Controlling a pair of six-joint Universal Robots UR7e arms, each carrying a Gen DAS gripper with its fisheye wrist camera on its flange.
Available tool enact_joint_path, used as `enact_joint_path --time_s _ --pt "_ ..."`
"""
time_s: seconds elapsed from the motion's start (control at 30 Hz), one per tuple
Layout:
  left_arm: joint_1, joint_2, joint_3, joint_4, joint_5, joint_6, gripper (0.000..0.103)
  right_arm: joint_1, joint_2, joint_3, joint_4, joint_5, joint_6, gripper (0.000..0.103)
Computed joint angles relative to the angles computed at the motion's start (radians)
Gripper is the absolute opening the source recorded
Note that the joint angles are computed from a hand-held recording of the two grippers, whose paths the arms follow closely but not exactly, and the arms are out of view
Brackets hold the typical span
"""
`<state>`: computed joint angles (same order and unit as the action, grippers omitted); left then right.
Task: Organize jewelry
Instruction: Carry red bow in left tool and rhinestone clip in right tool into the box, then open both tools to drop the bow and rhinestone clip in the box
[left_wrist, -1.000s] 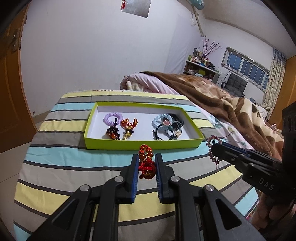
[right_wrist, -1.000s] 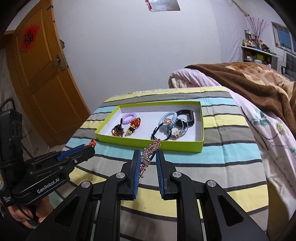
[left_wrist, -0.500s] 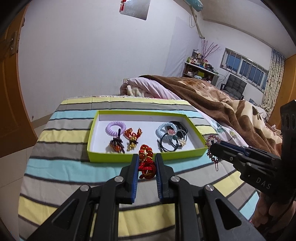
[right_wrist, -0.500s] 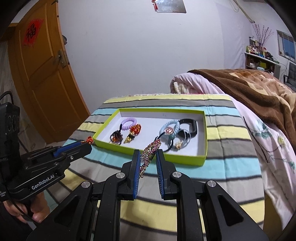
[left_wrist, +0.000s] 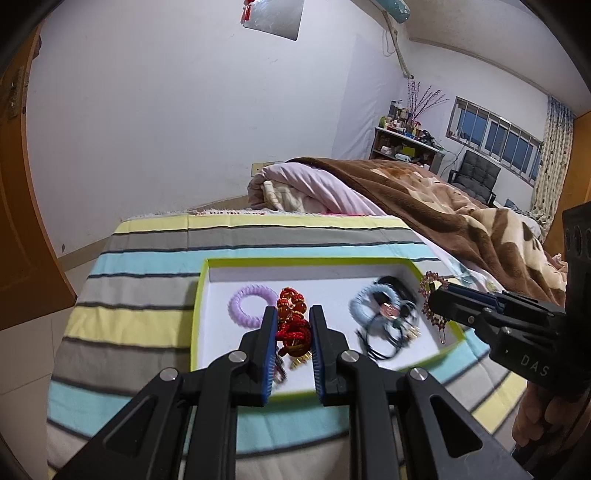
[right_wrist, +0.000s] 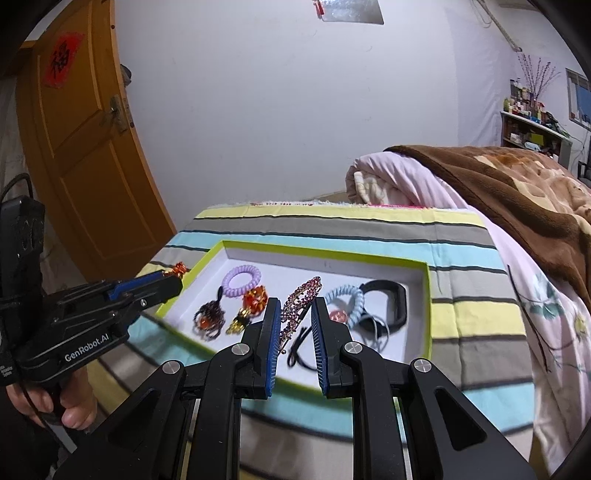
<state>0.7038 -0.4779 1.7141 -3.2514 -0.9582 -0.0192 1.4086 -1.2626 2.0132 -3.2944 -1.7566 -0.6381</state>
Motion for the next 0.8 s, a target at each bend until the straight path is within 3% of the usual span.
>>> enact_joint_path --time_s 0.37,0.8 --pt "0.070 0.068 -0.131 0.077 -0.023 0.044 0.018 -0.016 0.139 -0.162 0.092 -0.044 0.004 0.017" --pt "0.105 0.089 -0.175 0.188 -0.008 -0.009 0.019 -0.024 0.197 -0.228 0.162 -0.063 0.002 0.018"
